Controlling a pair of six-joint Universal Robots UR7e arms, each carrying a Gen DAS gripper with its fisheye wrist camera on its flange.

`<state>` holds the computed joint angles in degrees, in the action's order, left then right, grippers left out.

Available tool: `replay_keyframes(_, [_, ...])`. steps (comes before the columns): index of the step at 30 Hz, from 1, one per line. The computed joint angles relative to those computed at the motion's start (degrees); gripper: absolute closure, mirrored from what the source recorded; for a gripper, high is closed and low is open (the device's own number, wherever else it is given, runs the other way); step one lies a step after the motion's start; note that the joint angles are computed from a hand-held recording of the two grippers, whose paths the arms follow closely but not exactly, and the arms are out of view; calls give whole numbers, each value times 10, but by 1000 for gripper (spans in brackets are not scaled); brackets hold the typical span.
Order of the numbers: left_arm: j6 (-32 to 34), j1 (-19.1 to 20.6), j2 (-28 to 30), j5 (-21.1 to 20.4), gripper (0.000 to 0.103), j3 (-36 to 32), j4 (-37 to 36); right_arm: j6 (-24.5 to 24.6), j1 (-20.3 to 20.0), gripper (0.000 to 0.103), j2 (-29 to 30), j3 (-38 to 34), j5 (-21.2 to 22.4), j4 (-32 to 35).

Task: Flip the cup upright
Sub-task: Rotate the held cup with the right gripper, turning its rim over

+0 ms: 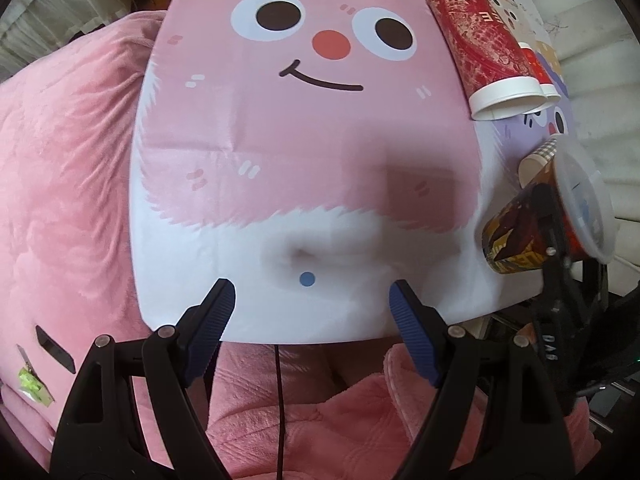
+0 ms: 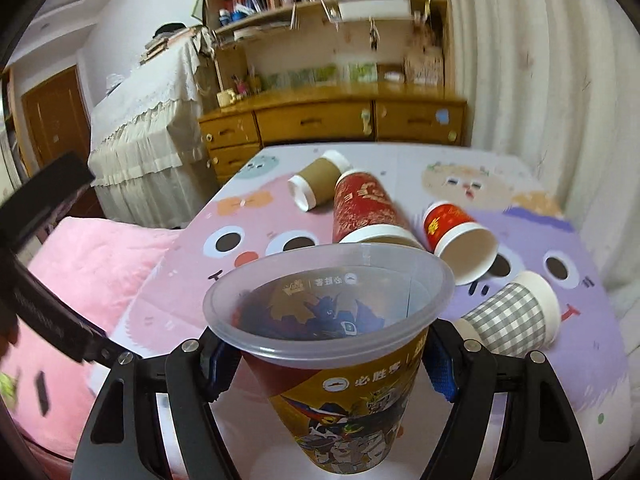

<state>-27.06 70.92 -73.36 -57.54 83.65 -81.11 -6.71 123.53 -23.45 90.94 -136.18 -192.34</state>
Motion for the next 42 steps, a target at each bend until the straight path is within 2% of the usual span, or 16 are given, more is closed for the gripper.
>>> replay_keyframes(2, [-7,-4,-4,11,26,4,0,-14,3,26,9,4,-19,-23])
replay_keyframes(4, [-10,-6,-10,14,26,7,-6,-6,5,26,9,10,-28,-28])
replay_keyframes(11, [-27,-12,-20,8,26,13,-22,-14,-5,25,12,48,2,-78])
replay_keyframes(15, [-30,-19,-19,-2,26,18,-25,-15,-12,25,2,61,23,-75])
replay_keyframes(24, [-31,-33,-19,-14,26,44,-39,24,-23,24,-39,104,61,-6])
replay_keyframes(33, [-39,-41,-24,-24,26,60,-47,37,-29,11,-61,128,89,68])
replay_keyframes(37, [-38,-41,-35,-44,26,75,-72,59,-33,9,-76,137,102,111])
replay_keyframes(42, [-47,-42,-41,-50,26,86,-80,72,-34,5,-99,153,111,166])
